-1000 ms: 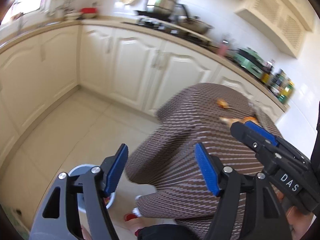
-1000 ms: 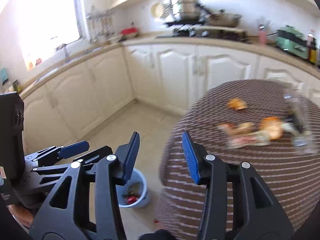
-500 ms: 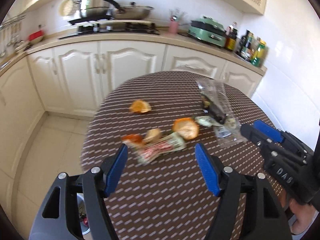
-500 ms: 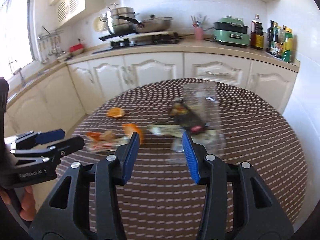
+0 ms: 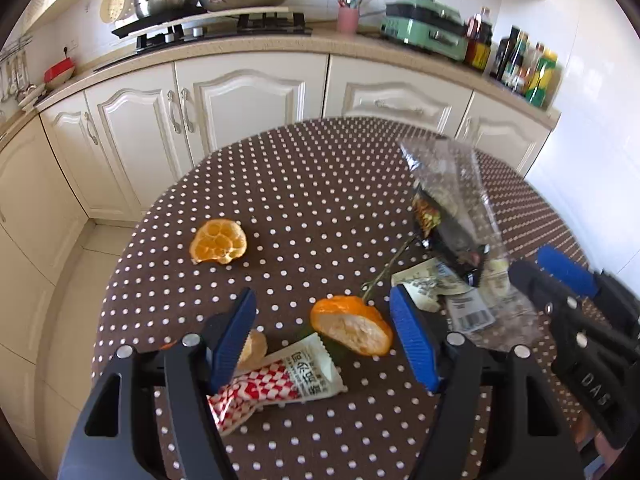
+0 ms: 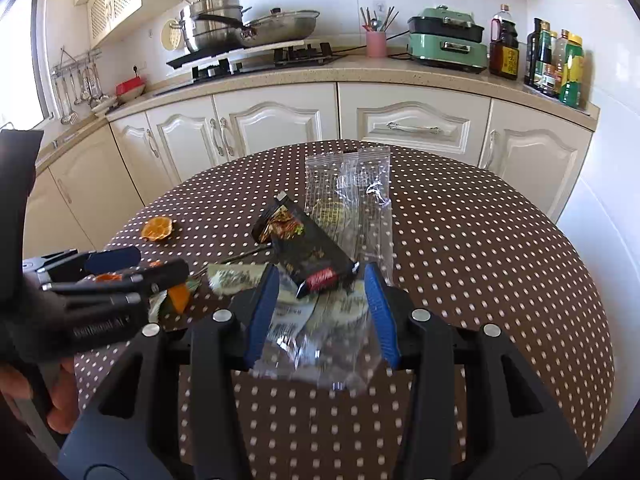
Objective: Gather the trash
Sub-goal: 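Move both tools back over the table toward the remaining trash, then grasp the dark snack wrapper with the right gripper while the left grasps the stemmed orange peel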
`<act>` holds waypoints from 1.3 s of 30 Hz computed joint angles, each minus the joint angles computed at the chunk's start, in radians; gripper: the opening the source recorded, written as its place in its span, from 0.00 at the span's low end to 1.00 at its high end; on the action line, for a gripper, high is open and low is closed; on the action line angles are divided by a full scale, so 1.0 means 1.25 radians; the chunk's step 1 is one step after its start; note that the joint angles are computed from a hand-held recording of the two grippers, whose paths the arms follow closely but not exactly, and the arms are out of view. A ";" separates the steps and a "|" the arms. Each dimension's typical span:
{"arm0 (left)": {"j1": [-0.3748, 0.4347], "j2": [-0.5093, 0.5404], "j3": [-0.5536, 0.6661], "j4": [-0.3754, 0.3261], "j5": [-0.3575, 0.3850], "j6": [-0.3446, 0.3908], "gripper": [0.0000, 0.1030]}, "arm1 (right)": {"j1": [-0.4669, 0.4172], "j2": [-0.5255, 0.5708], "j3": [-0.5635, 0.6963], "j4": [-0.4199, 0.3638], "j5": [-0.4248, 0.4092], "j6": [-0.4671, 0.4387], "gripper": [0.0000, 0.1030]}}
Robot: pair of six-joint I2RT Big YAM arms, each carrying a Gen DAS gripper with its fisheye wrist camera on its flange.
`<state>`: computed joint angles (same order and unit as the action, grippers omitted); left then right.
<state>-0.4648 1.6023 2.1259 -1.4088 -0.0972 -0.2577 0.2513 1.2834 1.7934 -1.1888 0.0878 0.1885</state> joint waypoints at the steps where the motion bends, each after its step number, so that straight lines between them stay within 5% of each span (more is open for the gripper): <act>1: 0.002 0.003 -0.003 -0.001 0.010 0.001 0.58 | -0.001 0.013 0.011 -0.007 -0.008 -0.005 0.43; 2: 0.007 0.003 -0.007 -0.001 0.037 0.003 0.41 | 0.002 0.023 0.020 -0.009 -0.005 -0.007 0.43; 6: 0.011 -0.005 -0.022 0.014 0.047 0.012 0.32 | 0.018 0.063 0.059 -0.025 0.009 -0.039 0.43; 16: 0.039 -0.062 -0.060 0.098 0.006 -0.039 0.31 | 0.060 0.176 0.161 -0.112 0.080 -0.093 0.43; 18: 0.044 -0.068 -0.060 0.100 0.015 -0.037 0.31 | 0.065 0.195 0.179 -0.133 0.096 -0.102 0.24; 22: 0.056 -0.091 -0.078 0.119 0.070 -0.047 0.31 | 0.076 0.178 0.168 -0.106 0.123 -0.105 0.10; 28: 0.090 -0.143 -0.112 0.152 0.169 -0.069 0.31 | 0.089 0.143 0.178 -0.105 0.103 -0.072 0.09; 39: 0.185 -0.284 -0.195 0.169 0.201 -0.061 0.31 | 0.216 0.119 0.256 -0.090 0.064 0.002 0.09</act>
<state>-0.2332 1.2475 1.8825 -1.1980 0.1541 -0.3341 0.5211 1.4319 2.1133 -1.3011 0.1683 0.1912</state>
